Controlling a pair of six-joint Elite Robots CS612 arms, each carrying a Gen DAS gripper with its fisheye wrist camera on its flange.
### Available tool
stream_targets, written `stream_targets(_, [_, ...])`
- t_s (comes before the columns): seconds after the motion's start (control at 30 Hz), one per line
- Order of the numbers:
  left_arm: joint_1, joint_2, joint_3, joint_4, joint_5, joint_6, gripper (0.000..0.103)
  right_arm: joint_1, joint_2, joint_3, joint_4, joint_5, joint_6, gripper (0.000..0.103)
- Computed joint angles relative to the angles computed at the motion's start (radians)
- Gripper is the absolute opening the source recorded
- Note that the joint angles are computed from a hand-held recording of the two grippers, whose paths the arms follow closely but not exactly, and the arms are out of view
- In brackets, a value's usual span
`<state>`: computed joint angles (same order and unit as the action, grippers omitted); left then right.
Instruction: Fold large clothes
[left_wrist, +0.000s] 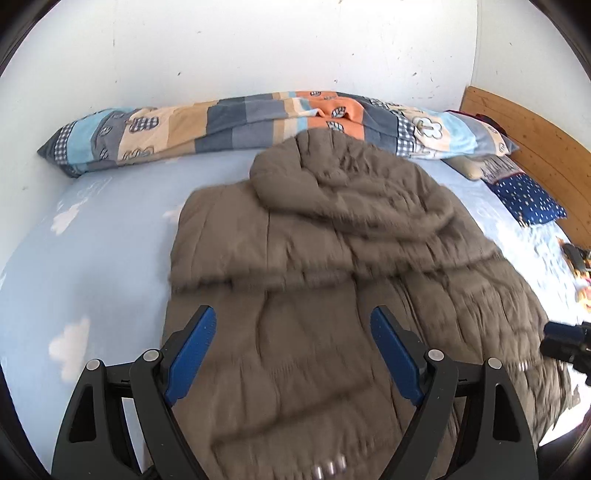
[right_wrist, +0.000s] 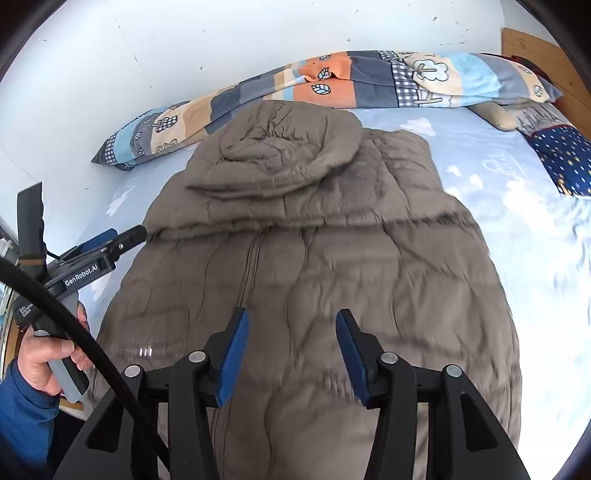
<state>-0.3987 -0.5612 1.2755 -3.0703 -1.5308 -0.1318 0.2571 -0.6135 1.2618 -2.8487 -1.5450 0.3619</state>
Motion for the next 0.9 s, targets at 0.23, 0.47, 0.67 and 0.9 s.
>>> stream_targets(0.23, [-0.027,-0.061,0.180,-0.018,0.071,-0.015,0.085,0.005,-0.056,0.147,-0.090,0.003,0.048,0.059])
stream_targets(0.47, [-0.036,-0.110,0.310,-0.028,0.100,-0.087,0.085,0.015,-0.076,0.206,-0.110,0.022,0.050,0.060])
stream_targets(0.67, [-0.022,-0.134,0.364,-0.048,0.116,-0.139,0.085,0.022,-0.082,0.225,-0.092,0.018,0.052,0.060])
stream_targets(0.9, [0.008,-0.141,0.373,-0.066,0.033,-0.191,0.085,-0.014,-0.125,0.317,-0.159,-0.011,0.180,0.067])
